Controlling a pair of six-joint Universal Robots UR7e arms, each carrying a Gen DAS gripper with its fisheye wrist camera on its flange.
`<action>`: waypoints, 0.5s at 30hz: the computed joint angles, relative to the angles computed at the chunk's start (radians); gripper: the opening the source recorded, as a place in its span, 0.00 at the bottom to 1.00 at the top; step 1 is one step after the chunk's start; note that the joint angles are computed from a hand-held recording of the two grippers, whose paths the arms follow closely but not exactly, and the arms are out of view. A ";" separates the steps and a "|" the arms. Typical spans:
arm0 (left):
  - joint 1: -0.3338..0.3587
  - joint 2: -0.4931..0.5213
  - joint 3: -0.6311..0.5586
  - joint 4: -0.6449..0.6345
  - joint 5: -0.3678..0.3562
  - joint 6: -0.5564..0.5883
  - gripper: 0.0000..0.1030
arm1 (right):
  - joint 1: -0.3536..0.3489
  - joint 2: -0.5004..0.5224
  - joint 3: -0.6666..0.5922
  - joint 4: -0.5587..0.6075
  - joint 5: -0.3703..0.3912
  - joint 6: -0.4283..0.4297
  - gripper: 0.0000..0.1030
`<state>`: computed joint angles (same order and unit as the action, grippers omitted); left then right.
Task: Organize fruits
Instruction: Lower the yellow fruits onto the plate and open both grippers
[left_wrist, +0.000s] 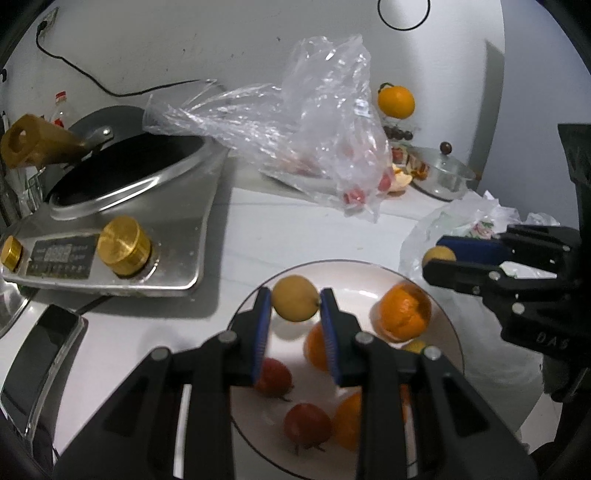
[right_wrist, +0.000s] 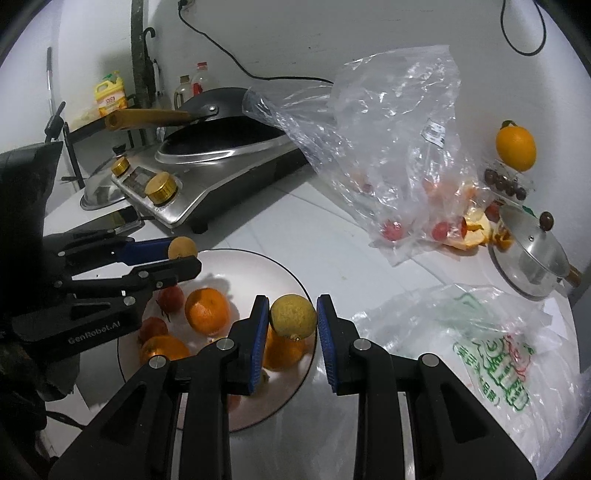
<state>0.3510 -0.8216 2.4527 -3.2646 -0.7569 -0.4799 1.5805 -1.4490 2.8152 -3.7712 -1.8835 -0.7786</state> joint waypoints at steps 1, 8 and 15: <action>0.005 0.001 -0.002 0.001 0.000 0.004 0.27 | 0.000 0.005 -0.003 0.001 0.004 0.001 0.28; 0.038 0.013 -0.014 -0.011 -0.010 0.023 0.27 | -0.001 0.049 -0.032 0.005 0.016 0.008 0.28; 0.054 0.027 -0.028 -0.007 -0.019 0.033 0.27 | -0.015 0.088 -0.056 0.012 0.036 0.014 0.28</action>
<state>0.4050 -0.7943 2.4252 -3.2720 -0.7757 -0.4470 1.5654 -1.3608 2.7588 -3.7595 -1.8473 -0.7643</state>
